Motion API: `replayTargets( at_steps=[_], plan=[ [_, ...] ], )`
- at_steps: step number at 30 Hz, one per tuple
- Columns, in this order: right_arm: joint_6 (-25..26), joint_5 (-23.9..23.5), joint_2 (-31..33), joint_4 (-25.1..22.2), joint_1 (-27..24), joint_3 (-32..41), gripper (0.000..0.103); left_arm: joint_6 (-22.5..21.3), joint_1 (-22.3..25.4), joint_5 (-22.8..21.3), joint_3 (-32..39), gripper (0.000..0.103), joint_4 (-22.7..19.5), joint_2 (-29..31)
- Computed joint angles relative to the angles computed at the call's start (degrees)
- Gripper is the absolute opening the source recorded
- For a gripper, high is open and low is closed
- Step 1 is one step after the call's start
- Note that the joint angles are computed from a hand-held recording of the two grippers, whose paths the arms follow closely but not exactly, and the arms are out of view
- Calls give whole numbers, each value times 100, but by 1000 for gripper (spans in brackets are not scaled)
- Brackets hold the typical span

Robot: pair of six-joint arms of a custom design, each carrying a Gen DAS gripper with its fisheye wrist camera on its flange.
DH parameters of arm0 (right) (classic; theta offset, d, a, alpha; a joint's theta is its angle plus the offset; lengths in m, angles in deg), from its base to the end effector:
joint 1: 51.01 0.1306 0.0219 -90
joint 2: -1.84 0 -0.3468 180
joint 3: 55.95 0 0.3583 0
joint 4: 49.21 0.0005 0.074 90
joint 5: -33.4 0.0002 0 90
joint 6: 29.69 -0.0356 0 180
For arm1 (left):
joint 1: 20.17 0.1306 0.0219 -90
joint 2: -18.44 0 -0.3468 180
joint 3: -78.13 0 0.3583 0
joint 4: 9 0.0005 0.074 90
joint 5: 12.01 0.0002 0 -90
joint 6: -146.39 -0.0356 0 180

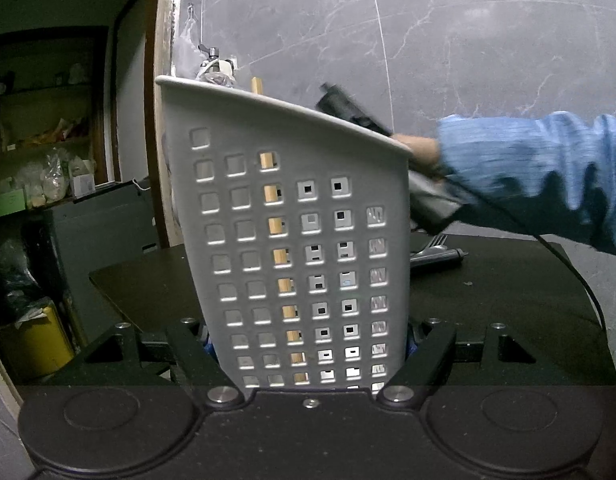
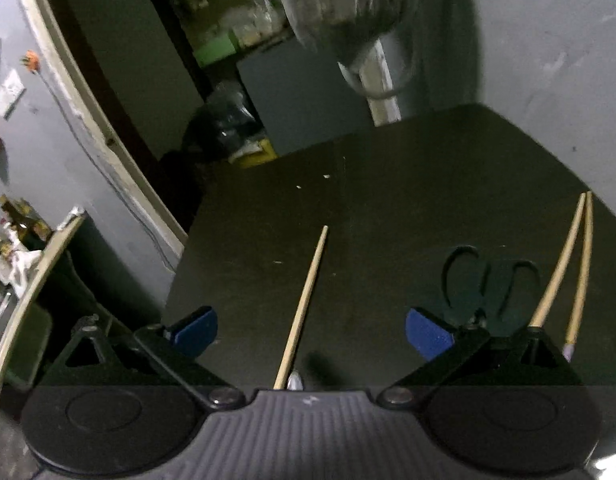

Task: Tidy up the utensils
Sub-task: 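Move the right gripper back down to a single chopstick on the table, then grasp the single wooden chopstick with the right gripper and lift it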

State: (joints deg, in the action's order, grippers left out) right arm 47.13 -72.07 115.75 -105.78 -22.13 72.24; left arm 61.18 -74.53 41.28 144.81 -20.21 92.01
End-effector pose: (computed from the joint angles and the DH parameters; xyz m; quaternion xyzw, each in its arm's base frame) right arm 0.5120 0.2927 0.4630 -0.1777 0.8903 0.2587 0.3299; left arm 0.2365 -0.2942 0.3882 0.1543 0.7751 -0.0533 0.6104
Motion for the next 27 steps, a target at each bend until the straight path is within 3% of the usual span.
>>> replayTargets(
  at_steps=[4, 7, 12, 15, 17, 19, 20, 23, 27],
  plan=[
    [-24, 43, 722, -651, 67, 966, 103, -14, 20, 59, -36, 77, 23, -17],
    [-13, 130, 1001, -936, 123, 1307, 103, -9, 40, 100, -36, 77, 5, -26],
    [238, 654, 1399, -1425, 337, 1942, 97, -8, 52, 119, -21, 77, -14, -14],
    [469, 1117, 1493, -1605, 519, 2167, 76, 0, 53, 127, -17, 77, -12, -9],
    [623, 1240, 1635, -1785, 549, 2449, 58, 3, 52, 129, -9, 77, -22, 1],
    [713, 1294, 1657, -1911, 583, 2546, 50, 12, 49, 125, 4, 77, -41, 15],
    [759, 1358, 1690, -1979, 609, 2619, 41, 16, 49, 125, 5, 77, -50, 15],
    [863, 1484, 1843, -2236, 687, 2943, 25, 25, 50, 119, 42, 77, -83, 50],
    [872, 1474, 2297, -2931, 709, 3931, 11, 36, 55, 120, 73, 77, -112, 73]
  ],
)
